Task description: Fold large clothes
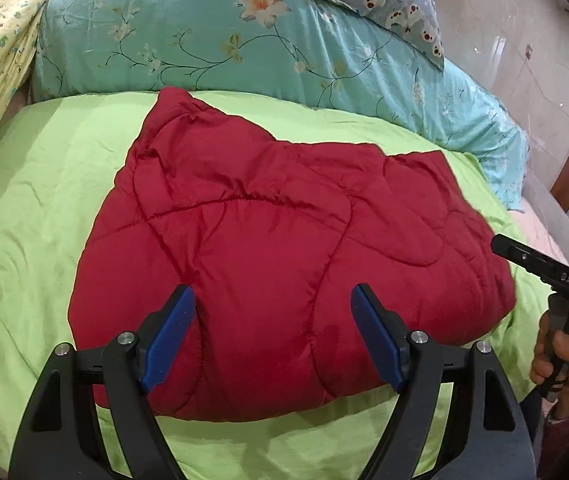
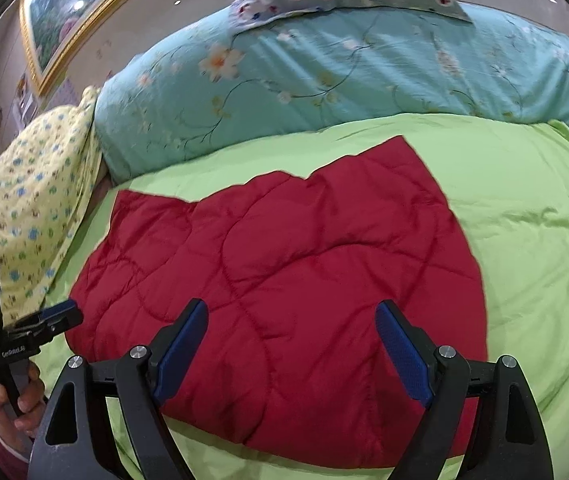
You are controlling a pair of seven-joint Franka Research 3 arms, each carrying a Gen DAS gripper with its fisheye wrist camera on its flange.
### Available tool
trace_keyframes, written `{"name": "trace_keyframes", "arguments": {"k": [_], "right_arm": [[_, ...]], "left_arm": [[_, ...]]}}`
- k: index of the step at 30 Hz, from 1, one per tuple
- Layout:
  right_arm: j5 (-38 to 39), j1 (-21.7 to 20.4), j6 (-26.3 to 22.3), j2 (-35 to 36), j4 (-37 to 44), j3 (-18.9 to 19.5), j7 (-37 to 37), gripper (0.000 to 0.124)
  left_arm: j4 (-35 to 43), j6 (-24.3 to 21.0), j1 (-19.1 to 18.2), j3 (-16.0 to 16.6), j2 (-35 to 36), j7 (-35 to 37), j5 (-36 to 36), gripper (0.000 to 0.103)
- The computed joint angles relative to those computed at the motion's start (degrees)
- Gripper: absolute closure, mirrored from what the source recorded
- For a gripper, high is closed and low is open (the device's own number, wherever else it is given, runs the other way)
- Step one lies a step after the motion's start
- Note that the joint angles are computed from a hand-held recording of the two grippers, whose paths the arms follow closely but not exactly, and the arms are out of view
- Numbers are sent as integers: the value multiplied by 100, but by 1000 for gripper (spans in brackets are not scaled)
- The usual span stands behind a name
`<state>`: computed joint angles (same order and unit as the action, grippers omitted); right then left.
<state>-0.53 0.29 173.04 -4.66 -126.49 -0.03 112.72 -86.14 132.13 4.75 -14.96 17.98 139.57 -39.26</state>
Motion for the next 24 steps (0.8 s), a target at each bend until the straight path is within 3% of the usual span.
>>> {"name": "trace_keyframes", "arguments": {"k": [6, 12, 18, 24], "right_arm": [[-331, 172, -395, 261, 348, 34, -235, 37], [-704, 409, -790, 633, 730, -81, -202, 37], [-146, 488, -1095, 910, 1058, -201, -668, 37], [-120, 516, -1564, 1242, 1594, -374, -598, 37]], "left_arm": [[-129, 226, -103, 2, -1, 36, 243, 23], [100, 127, -124, -18, 216, -96, 475, 22], [464, 61, -193, -85, 525, -314, 794, 22], [837, 58, -312, -136, 813, -632, 1243, 22]]}}
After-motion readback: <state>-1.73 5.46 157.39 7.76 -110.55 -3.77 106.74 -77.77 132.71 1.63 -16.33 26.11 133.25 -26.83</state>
